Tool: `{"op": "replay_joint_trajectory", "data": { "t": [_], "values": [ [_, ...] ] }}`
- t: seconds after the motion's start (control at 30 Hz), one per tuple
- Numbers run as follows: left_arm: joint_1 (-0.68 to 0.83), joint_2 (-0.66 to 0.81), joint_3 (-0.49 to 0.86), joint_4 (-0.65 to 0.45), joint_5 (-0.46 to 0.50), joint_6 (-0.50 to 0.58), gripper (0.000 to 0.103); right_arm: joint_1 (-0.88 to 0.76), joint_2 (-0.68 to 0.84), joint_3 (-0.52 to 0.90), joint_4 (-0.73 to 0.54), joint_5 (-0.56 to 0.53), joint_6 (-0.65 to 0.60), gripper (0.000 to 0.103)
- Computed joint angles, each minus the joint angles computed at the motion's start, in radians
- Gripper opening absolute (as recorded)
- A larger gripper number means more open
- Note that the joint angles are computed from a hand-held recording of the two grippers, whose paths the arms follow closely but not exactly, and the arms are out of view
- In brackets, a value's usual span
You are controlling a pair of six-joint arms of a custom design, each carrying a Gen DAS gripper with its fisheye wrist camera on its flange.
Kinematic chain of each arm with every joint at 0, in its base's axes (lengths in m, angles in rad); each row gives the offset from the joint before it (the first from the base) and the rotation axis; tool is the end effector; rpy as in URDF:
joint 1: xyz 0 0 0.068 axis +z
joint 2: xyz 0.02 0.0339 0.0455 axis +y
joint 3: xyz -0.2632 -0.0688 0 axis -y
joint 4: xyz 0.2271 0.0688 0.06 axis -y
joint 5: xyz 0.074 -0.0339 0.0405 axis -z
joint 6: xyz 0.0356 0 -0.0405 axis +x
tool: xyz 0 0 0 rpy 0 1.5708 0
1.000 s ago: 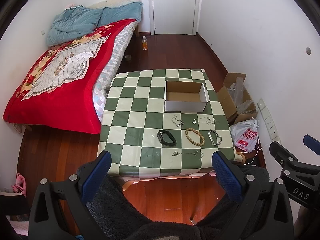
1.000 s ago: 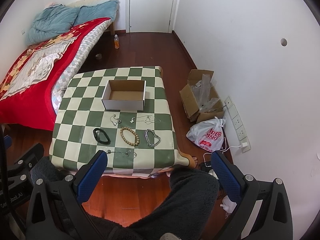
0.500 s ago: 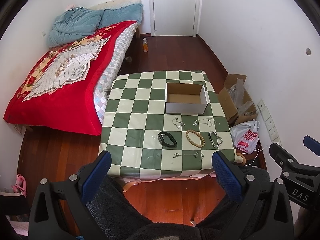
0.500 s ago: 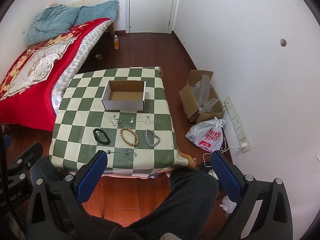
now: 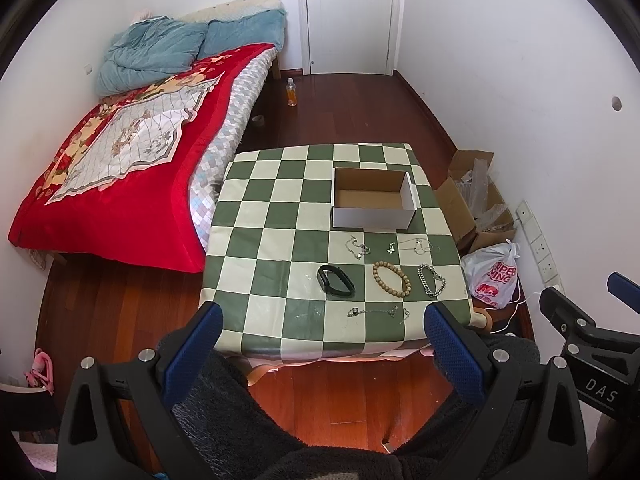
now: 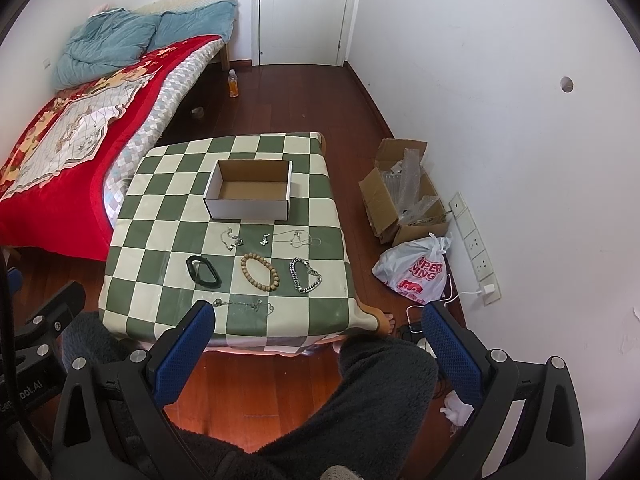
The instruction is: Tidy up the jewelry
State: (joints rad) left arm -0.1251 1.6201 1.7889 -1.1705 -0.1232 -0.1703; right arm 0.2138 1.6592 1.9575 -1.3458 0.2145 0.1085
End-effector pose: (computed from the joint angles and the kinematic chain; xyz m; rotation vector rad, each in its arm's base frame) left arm 0.3038 -0.0338 0.3816 -0.1041 2.5593 0.0460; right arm 0.2919 0.0556 0.4055 -0.0617 2.5880 -0.1638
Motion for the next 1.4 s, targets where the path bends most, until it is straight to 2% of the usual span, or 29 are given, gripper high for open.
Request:
{"op": "replay_joint_trajectory", "data": {
  "t": [0.3, 0.43, 0.57, 0.77, 0.97, 1.17, 1.4],
  "values": [
    [0.0, -0.004, -0.011, 0.014, -0.011, -0.001, 0.103, 0.002, -0.008, -0.009, 0.005, 0.0, 0.003, 0.103],
    [0.011, 0.031, -0.028, 0.094, -0.085, 0.01, 0.103, -0.015, -0.006, -0.023, 0.022, -0.017, 0.012, 0.103],
    [0.029, 0.135, 0.008, 0.159, -0.155, 0.028, 0.103, -0.065, 0.038, -0.048, 0.071, -0.066, 0.036, 0.103],
    [0.045, 0.354, 0.103, 0.19, -0.198, 0.037, 0.103, -0.118, 0.176, -0.045, 0.158, -0.057, 0.032, 0.103],
    [0.059, 0.599, 0.265, 0.137, -0.192, 0.033, 0.103, -0.166, 0.412, 0.066, 0.194, -0.052, 0.02, 0.103],
    [0.074, 0.799, 0.431, 0.059, -0.158, 0.007, 0.103, -0.205, 0.728, 0.321, 0.113, -0.073, 0.032, 0.103],
    [0.081, 0.97, 0.561, 0.005, -0.12, -0.014, 0.103, -0.221, 0.994, 0.578, 0.009, -0.078, 0.056, 0.101]
  ]
}}
